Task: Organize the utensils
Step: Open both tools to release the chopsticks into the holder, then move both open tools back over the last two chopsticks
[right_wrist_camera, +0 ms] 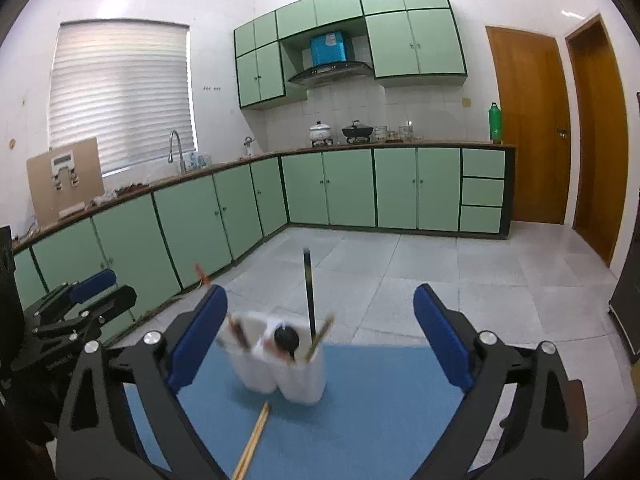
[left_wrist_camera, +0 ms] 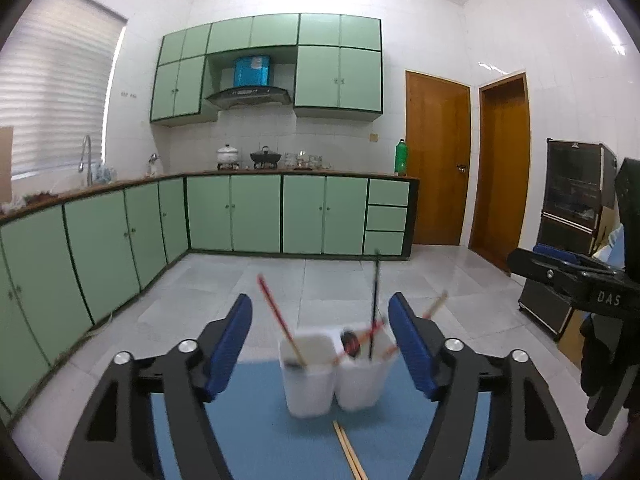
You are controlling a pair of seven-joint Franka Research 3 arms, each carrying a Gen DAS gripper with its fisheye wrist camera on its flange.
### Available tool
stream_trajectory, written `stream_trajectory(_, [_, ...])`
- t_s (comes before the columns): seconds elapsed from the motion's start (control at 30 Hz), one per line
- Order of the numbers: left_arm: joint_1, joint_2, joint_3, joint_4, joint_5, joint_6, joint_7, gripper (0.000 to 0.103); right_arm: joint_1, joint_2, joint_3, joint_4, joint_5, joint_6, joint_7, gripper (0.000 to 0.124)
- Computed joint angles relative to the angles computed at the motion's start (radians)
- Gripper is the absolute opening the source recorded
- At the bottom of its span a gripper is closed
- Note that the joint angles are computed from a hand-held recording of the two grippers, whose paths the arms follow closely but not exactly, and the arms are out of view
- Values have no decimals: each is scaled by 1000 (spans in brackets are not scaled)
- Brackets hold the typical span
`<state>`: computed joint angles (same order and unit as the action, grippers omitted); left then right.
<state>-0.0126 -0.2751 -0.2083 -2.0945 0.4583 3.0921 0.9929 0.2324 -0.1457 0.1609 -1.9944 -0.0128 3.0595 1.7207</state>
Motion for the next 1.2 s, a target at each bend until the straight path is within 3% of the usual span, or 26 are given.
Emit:
stream_trajectory(0.1, [-3,-66,2,-108,-20,11,-37,74,15,-68,2,-121,41,19,-11,94])
stream_trajectory(0.27, [16,-146,-15,-241,-14,-10,-53,75,-99,-157,136,-280,-30,32,115,94])
stream_trajectory(0.43, [-19,-180,1,-335,-36,-66,-45,75,-40,-176,131,-366,22,-1,138,94])
stream_trajectory(0.67, [-53,-200,0,-411,-52,-137,-43,75,-52,-181,193,-421,-37,-49,225,94])
stream_trajectory(1.1, [-99,-240,28,-473,-98,-226,-16,75,63,-158,142,-436,-79,-177,250,93])
stream_trajectory(1.2, [-99,-251,34,-483,-108,-230,-12,75,85,-148,137,-429,-83,-204,245,83])
